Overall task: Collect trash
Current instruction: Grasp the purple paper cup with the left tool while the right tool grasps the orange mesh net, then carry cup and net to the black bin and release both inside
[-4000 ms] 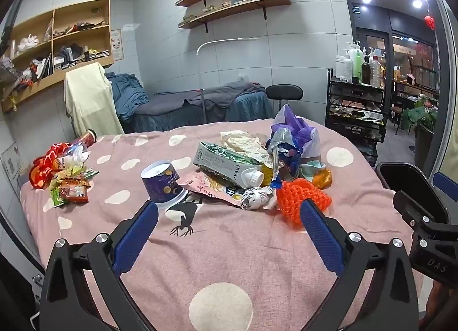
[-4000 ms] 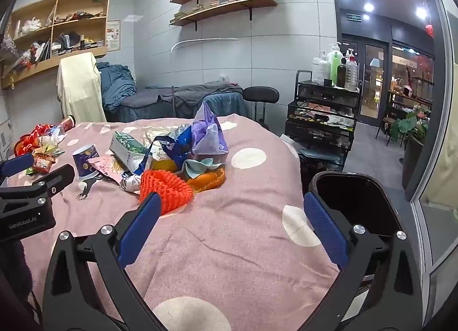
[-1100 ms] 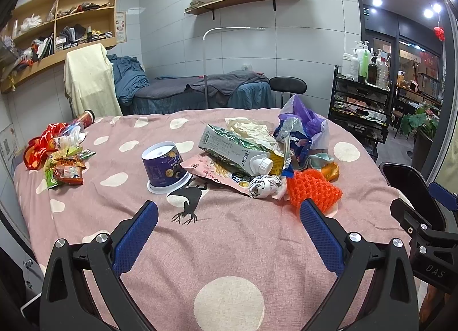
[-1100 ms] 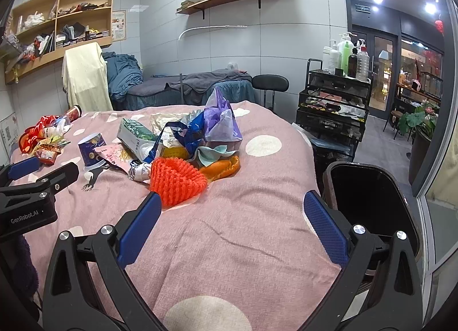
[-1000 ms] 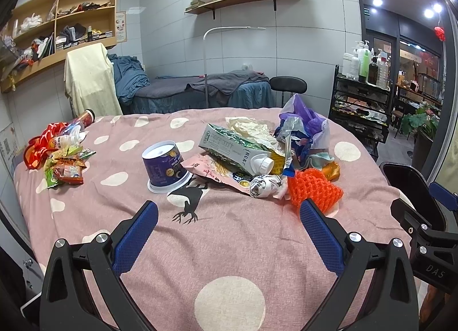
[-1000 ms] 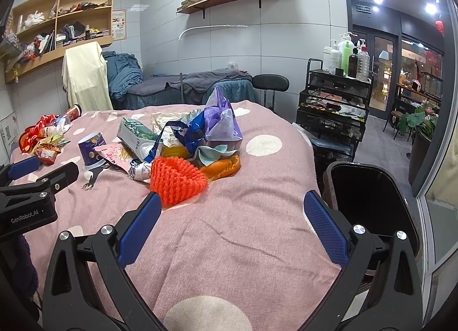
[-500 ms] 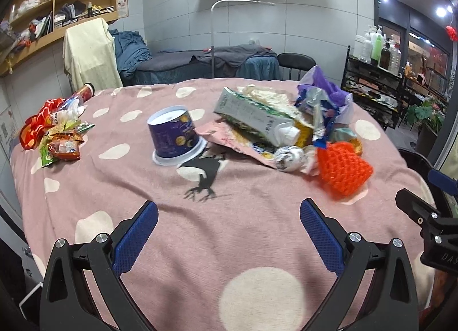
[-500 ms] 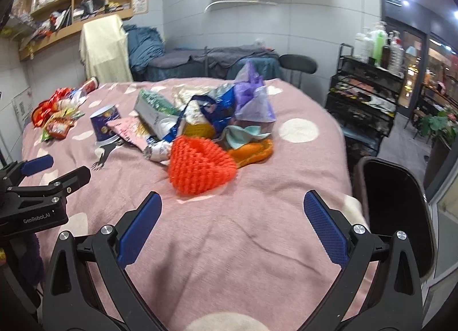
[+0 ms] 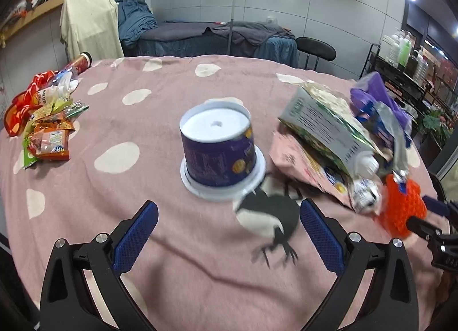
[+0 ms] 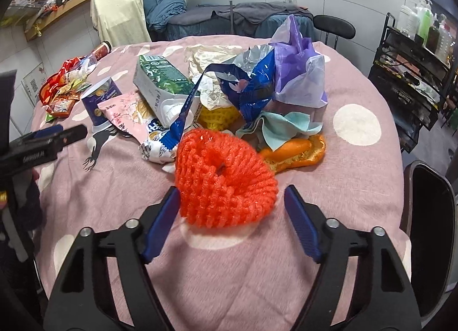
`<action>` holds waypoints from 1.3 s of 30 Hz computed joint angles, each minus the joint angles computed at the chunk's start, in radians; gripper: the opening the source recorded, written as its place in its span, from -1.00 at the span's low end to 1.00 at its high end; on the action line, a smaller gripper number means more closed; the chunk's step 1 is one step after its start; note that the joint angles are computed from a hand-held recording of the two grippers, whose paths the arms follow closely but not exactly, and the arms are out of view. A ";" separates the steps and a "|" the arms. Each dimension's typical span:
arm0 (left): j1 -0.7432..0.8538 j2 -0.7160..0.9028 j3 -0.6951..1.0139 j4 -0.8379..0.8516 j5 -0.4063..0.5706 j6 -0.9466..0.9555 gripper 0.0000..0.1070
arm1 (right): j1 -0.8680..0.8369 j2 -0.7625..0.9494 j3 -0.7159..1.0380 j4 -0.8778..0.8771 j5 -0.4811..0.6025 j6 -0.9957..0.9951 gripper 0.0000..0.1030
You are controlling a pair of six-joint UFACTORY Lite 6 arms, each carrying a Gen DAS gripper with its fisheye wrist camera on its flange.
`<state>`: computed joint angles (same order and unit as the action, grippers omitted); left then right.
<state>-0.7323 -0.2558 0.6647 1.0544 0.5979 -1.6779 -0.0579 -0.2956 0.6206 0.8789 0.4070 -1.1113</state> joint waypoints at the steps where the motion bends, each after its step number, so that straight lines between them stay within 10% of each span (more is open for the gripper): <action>1: 0.029 0.028 0.020 0.008 -0.009 0.013 0.82 | 0.006 0.014 0.009 -0.004 -0.005 0.006 0.27; 10: 0.157 0.240 0.179 0.033 -0.069 0.114 0.49 | 0.012 0.072 0.040 0.057 -0.007 -0.039 -0.44; 17: 0.195 0.272 0.199 0.051 -0.117 0.090 0.32 | -0.008 0.007 -0.006 0.161 -0.017 -0.128 -0.57; 39: -0.478 -0.082 0.110 0.125 0.414 -0.225 0.32 | -0.432 -0.314 -0.187 0.352 0.370 -0.416 -0.80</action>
